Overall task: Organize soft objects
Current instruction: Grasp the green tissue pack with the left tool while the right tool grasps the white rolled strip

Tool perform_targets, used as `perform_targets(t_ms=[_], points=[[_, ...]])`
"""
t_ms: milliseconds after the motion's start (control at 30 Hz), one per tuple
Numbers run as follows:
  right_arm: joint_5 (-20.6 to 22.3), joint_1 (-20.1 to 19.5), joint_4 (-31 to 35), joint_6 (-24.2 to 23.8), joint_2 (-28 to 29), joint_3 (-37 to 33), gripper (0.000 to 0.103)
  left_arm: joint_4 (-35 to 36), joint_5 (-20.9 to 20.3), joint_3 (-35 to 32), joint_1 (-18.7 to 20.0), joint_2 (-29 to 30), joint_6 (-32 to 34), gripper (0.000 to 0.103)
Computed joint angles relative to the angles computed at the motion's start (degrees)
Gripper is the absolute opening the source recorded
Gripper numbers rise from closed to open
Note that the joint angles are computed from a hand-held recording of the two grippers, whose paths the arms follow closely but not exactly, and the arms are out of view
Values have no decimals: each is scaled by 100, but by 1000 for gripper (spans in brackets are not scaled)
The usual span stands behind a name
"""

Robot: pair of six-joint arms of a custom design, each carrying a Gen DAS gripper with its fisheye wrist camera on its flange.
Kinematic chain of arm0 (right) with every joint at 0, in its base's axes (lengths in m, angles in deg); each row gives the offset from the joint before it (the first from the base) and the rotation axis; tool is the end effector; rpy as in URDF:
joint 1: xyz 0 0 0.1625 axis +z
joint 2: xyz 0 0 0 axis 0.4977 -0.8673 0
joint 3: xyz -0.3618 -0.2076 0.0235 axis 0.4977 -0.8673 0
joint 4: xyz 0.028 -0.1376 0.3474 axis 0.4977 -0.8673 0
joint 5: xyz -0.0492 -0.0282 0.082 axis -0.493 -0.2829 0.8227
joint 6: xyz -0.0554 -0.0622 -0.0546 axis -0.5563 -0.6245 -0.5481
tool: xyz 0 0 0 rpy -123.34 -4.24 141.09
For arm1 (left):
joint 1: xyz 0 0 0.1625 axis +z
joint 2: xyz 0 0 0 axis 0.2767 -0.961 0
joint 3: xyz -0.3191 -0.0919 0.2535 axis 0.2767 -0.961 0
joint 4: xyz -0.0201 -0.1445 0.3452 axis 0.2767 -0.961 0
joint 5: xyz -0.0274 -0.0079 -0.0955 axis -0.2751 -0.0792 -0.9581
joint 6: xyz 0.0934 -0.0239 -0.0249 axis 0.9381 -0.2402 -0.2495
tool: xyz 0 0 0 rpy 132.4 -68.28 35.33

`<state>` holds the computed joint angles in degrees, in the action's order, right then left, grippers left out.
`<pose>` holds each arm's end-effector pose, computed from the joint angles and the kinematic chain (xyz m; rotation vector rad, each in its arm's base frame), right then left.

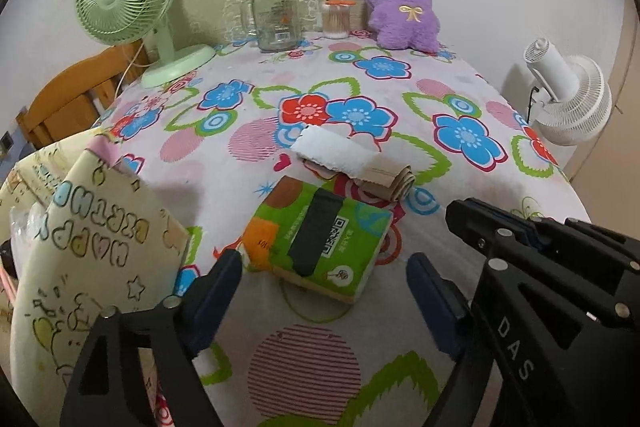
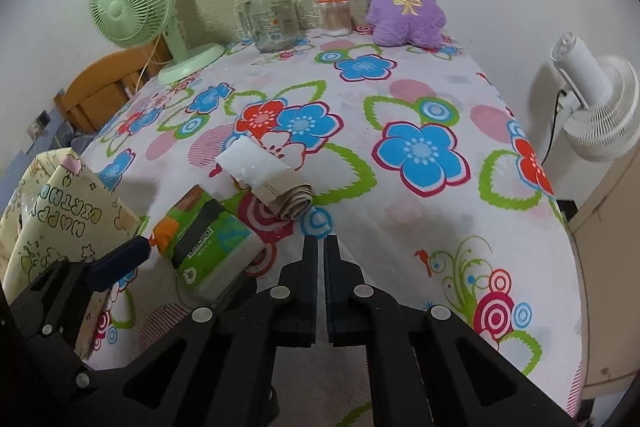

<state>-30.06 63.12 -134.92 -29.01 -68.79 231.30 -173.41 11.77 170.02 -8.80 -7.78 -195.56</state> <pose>0.1246 -0.3183 0.1764 1.0033 -2.4981 0.4991 -0.2959 -0.2381 -0.0114 -0.0959 2.0432 -0.9121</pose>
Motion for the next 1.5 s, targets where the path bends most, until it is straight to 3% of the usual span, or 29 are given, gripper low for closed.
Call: perform_targets(t_ms=[100, 167, 233, 500, 667, 933, 1000, 1033, 1167, 1300, 1500], points=[[-70, 91, 163, -122, 3, -77, 20, -104, -122, 33, 60, -55, -101, 90], [-58, 130, 330, -193, -21, -148, 42, -358, -191, 120, 134, -108, -108, 90], [22, 152, 425, -274, -44, -206, 48, -521, -210, 176, 207, -136, -99, 90], [130, 197, 1227, -390, 92, -732, 48, -837, 8, 205, 516, -202, 112, 94], [182, 156, 1849, -324, 222, -1046, 48, -616, 159, 85, 648, -224, 154, 96], [127, 290, 1349, -708, 677, -1098, 48, -602, 137, 158, 754, -269, 234, 96], [12, 324, 1345, -703, 777, -1141, 38, -647, 135, 160, 757, -246, 346, 96], [-8, 310, 1386, -697, 787, -1150, 26, -641, 137, 150, 756, -228, 385, 96], [-7, 271, 1409, -720, 749, -1125, 16, -750, 176, 184, 742, -219, 458, 96], [-60, 250, 1277, -686, 703, -1079, 12, -680, 208, 130, 767, -167, 416, 96], [-12, 170, 1419, -575, 453, -1038, 11, -698, 354, 69, 791, -88, 498, 86]])
